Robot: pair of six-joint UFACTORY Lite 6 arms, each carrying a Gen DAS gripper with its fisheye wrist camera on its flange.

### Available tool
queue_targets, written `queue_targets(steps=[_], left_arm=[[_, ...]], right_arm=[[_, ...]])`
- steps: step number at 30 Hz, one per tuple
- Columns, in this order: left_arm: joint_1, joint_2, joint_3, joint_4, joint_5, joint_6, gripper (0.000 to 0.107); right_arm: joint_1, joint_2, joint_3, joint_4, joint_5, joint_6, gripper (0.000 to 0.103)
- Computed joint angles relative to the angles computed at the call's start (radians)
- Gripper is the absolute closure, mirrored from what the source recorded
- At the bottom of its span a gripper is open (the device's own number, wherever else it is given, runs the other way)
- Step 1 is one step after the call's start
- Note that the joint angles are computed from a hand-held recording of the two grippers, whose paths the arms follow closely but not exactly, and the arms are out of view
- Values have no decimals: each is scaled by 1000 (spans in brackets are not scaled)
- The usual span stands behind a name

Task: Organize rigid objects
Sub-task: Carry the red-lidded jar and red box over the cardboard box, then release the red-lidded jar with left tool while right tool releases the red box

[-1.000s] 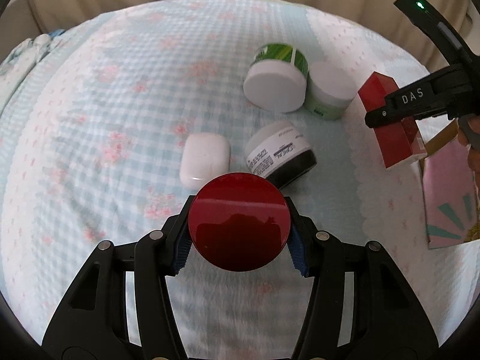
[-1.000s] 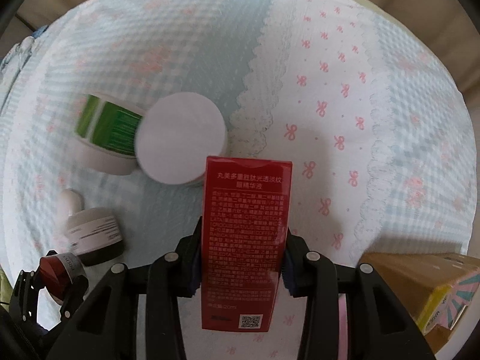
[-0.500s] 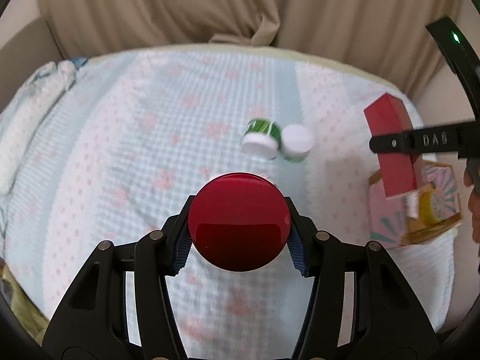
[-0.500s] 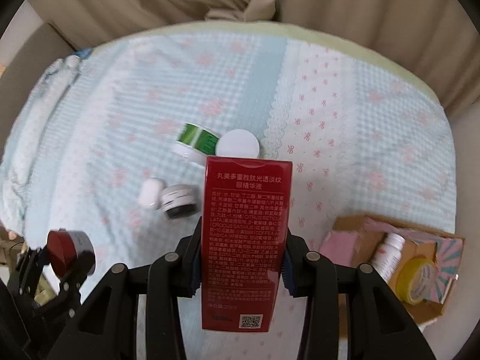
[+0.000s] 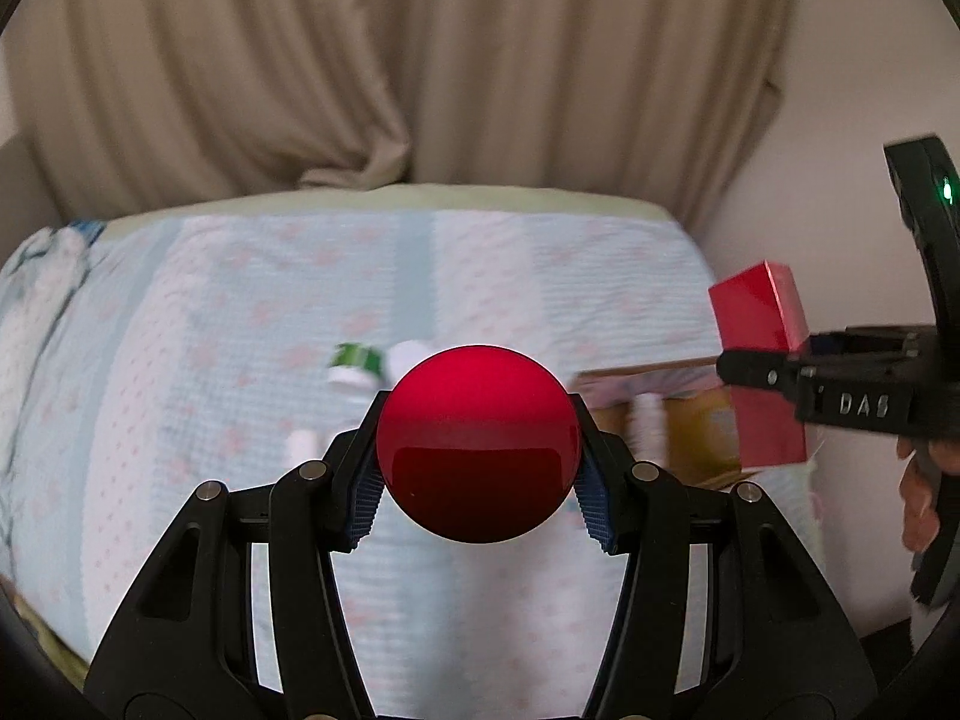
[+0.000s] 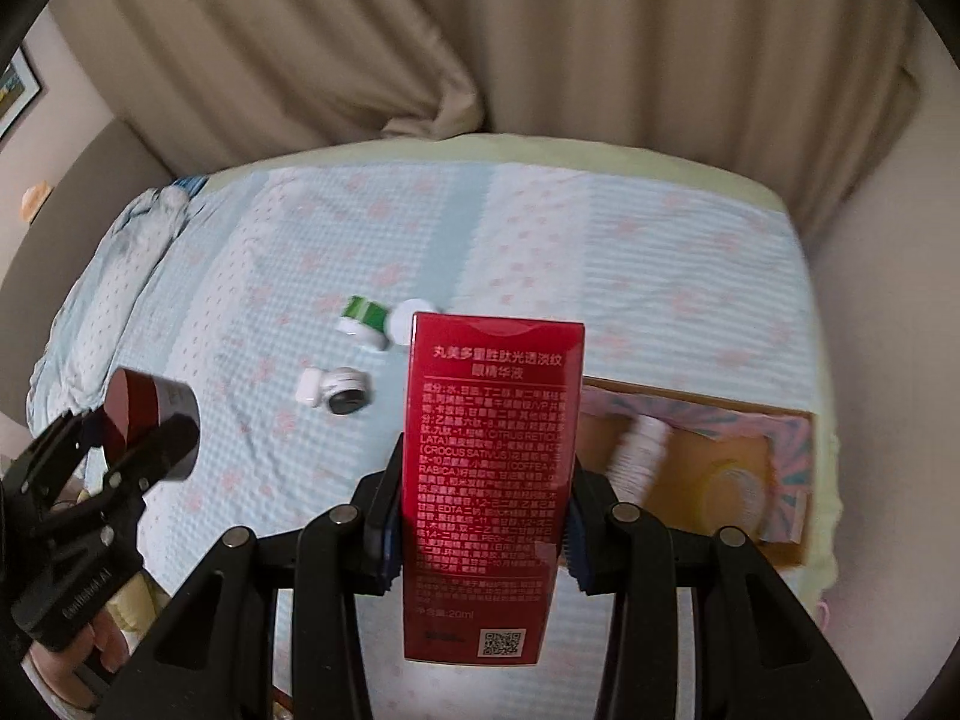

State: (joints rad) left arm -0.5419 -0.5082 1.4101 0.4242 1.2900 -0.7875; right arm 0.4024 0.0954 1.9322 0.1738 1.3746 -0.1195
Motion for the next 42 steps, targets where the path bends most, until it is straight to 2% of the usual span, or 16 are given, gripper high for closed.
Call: queue_targets(steps=[3,6,10,15,23,31,35,42], left_arm=[[-164,137,89,69,-4,-137,56],[-237,284,177,75,-38,-204,56],[-230,470,262,22,-126,-202,56],[-181,675,335,-64,-229,-178,56],[-78,934,388,-170,-343,-77,56],[-2,1165,446,-248,-411,35,56],[9,1217,454,-275,-418,85,56],[-2,1211,455,-286,-383,128,56]], right_arm=[[-176,-51,-46,47,28,-139,64],[-370,-49,-61,96,58,-288,64],[-554,17,-60,123,55,-432,64],[-663,137,-50,115,16,-517,64],[-696,366,-40,80,-94,-531,64],[-689,562,-13,136,-146,-464,64],[-675,616,-24,196,-143,-439,64],[-653,646,-24,257,-112,-441,64]])
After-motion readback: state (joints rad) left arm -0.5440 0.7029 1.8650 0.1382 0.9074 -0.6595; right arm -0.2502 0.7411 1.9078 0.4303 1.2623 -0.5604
